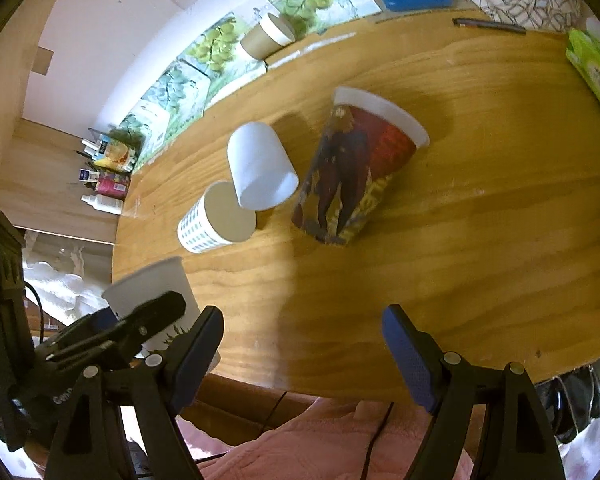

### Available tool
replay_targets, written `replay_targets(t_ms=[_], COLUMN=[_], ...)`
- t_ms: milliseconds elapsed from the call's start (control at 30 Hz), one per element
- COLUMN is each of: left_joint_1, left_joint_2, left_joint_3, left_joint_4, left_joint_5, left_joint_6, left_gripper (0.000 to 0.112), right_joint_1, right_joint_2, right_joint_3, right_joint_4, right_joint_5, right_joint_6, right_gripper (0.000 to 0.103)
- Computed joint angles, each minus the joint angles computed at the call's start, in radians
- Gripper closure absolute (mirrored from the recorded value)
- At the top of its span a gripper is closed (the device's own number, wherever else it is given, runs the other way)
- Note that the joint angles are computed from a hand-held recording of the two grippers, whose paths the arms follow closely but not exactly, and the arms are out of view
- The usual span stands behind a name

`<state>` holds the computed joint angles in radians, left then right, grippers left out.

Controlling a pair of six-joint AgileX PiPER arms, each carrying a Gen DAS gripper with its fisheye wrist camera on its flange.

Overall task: Flip cup upright
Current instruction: 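Lift the panda-print cup with the left gripper and carry it over the desk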

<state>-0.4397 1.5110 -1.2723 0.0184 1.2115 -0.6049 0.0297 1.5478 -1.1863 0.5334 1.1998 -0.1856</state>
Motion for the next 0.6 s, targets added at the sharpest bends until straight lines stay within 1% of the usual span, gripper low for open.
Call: replay_targets(t_ms=[200,600], left_joint_1=[0.026,0.061], left_joint_2=[0.02,0.131], left_joint_3=[0.054,0.089], left_joint_4=[-0.058,-0.148], left_joint_5=[-0.029,-0.1], left_joint_6=[0.053,0.141], left_gripper=[0.04,0.04], right_joint_1=[0.007,0.013], right_joint_2=[-0.006,0.034], right_joint_3=[0.029,0.028], right_joint_4=[-0.029,-0.089], right_joint_5=[-0.003,-0.003], right_joint_6=[0.035,0.091], right_gripper=[0.021,0.021])
